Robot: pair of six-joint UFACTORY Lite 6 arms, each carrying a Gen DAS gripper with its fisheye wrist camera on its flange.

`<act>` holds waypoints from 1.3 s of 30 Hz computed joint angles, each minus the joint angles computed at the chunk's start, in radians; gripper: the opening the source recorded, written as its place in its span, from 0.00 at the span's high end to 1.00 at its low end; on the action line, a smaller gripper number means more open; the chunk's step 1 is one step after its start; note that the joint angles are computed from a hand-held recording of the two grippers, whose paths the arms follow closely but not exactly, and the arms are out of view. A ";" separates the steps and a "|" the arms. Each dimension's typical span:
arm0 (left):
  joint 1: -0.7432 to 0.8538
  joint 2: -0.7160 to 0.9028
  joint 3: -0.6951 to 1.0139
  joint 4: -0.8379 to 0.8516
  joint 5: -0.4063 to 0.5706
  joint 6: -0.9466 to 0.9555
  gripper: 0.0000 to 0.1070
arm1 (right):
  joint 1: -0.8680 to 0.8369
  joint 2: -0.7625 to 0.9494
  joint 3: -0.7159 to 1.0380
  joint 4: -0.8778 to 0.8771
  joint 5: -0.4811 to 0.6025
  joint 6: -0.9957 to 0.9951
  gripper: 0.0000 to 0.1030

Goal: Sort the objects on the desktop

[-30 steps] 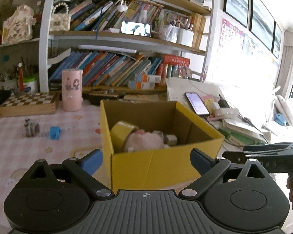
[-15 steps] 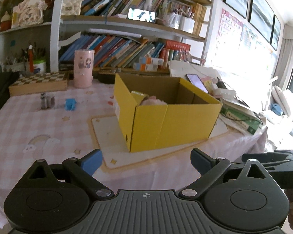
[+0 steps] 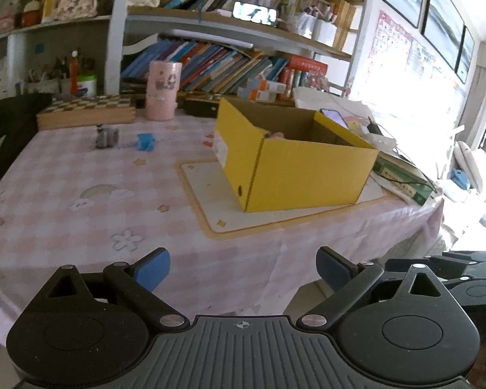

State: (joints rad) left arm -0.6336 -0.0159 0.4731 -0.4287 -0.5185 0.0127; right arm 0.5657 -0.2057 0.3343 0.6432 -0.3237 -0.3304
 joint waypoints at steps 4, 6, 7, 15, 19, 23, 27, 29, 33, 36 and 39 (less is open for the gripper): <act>0.030 -0.063 -0.063 0.001 -0.002 -0.002 0.08 | 0.072 0.027 0.021 0.082 -0.022 -0.047 0.30; 0.046 -0.092 -0.088 -0.002 0.001 0.004 0.08 | 0.099 0.047 0.037 0.100 -0.031 -0.052 0.29; 0.056 -0.105 -0.100 -0.002 0.002 0.005 0.08 | 0.112 0.058 0.045 0.107 -0.035 -0.054 0.29; 0.140 -0.203 -0.178 0.038 0.020 -0.004 0.08 | 0.207 0.144 0.121 0.158 -0.065 -0.085 0.22; 0.186 -0.251 -0.213 0.075 0.032 -0.015 0.08 | 0.239 0.186 0.165 0.173 -0.074 -0.094 0.22; 0.243 -0.302 -0.247 0.128 0.048 -0.040 0.08 | 0.270 0.233 0.213 0.184 -0.080 -0.101 0.22; 0.315 -0.349 -0.276 0.212 0.067 -0.087 0.08 | 0.302 0.277 0.262 0.204 -0.088 -0.120 0.21; 0.345 -0.374 -0.290 0.238 0.075 -0.100 0.08 | 0.317 0.300 0.289 0.217 -0.090 -0.133 0.21; 0.404 -0.417 -0.312 0.295 0.091 -0.135 0.08 | 0.347 0.337 0.341 0.250 -0.090 -0.173 0.21; 0.447 -0.432 -0.322 0.342 0.096 -0.167 0.08 | 0.364 0.363 0.376 0.261 -0.083 -0.196 0.20; 0.477 -0.448 -0.329 0.357 0.103 -0.175 0.08 | 0.370 0.387 0.410 0.257 -0.074 -0.206 0.19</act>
State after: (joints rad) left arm -0.1564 -0.4643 0.1441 -0.0714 -0.4158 -0.1625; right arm 0.9355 0.1808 0.7442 0.9002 -0.3981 -0.5365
